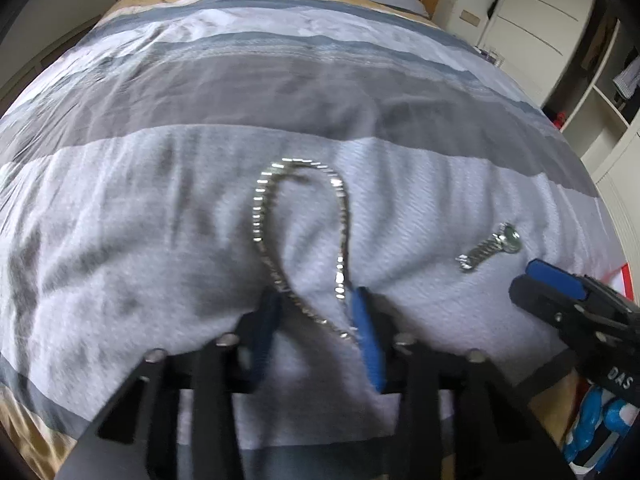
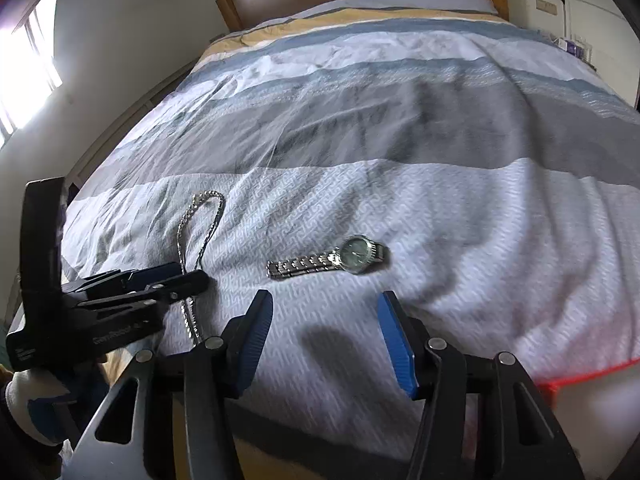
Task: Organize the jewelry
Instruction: 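Grasp the silver chain necklace with left gripper while right gripper grasps the wristwatch, then carry the chain necklace with left gripper while right gripper carries wristwatch into box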
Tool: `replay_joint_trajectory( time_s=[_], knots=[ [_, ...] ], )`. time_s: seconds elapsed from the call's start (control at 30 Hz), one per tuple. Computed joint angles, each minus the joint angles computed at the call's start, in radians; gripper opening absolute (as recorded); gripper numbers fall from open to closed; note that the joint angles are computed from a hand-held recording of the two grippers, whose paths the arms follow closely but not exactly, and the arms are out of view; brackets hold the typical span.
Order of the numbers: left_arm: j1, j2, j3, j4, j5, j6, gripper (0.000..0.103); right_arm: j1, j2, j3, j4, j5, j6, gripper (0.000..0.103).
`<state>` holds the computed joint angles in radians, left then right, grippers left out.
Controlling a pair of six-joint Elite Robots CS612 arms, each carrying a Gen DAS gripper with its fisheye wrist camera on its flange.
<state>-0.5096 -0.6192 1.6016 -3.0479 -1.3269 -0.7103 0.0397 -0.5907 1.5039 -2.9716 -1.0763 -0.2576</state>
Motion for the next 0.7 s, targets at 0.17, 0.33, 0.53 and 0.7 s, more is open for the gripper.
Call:
replay_joint_trajectory(
  time_s=[0.17,0.33,0.53,0.7],
  knots=[
    [0.016,-0.004,0.026,-0.044,-0.021,0.032,0.015,0.005,0.03,-0.043,-0.003,0.022,0.086,0.053],
    [0.014,-0.004,0.04,-0.077,-0.016,0.065,0.015,0.012,0.053,-0.08,-0.024,0.026,0.181,0.053],
    [0.018,-0.001,0.047,-0.107,-0.03,0.062,0.015,0.038,0.067,-0.108,-0.042,-0.09,0.186,0.036],
    [0.016,-0.001,0.049,-0.108,-0.021,0.064,0.01,0.044,0.079,-0.129,-0.037,-0.134,0.205,0.023]
  ],
)
